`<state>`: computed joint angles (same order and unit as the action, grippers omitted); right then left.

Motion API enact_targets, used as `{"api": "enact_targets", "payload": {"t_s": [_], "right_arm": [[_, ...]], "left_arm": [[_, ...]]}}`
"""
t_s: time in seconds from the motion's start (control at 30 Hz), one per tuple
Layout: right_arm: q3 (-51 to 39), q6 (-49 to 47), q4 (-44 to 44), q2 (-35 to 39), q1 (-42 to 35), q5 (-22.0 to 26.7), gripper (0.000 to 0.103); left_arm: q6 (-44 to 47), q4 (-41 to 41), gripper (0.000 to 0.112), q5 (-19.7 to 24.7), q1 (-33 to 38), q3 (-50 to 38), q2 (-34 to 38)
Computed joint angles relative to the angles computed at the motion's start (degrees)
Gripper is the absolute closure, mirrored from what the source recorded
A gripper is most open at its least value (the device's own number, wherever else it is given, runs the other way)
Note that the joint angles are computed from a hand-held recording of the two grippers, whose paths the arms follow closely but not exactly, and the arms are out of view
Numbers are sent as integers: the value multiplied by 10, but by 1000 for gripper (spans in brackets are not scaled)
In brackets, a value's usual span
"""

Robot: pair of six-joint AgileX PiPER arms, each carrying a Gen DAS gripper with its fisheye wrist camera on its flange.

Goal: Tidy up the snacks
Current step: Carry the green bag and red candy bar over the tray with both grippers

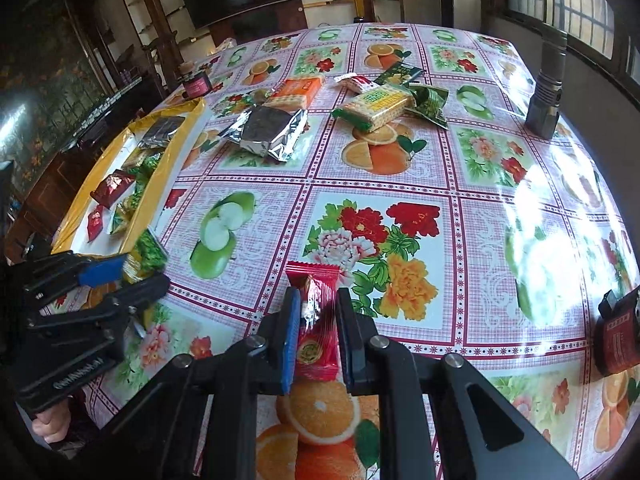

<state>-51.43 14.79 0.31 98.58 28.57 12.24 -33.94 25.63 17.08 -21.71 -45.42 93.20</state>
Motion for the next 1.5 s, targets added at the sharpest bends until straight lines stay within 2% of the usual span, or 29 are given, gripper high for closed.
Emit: {"api": "enact_targets", "payload": {"t_s": [0.1,0.2,0.3,0.37,0.63,0.73,0.93,1.17,1.5], "right_arm": [[-11,0,-9,11,0,19,83],[-45,11,-38,36,9,68,80],[-65,48,-102,50,26,91,82],[-68,48,-106,52,26,93,87],[-33,122,-171,5,23,78,87],[-28,157,-209,-14,30,84,87],[-48,170,-230,-37,47,94,87],[-126,112,-185,-14,82,92,87],[-294,-69,-9,91,128,99,87]], "left_arm": [[45,-45,74,-1,11,-2,0],[66,-64,74,0,8,-5,4],[69,-68,74,3,2,-10,8],[76,-76,74,3,2,-13,9],[85,-86,74,17,-16,-37,15],[83,-87,74,21,-21,-45,9],[91,-98,73,28,-13,-58,-8],[118,-127,73,32,39,-58,-35],[190,-175,73,37,170,-51,-56]]}}
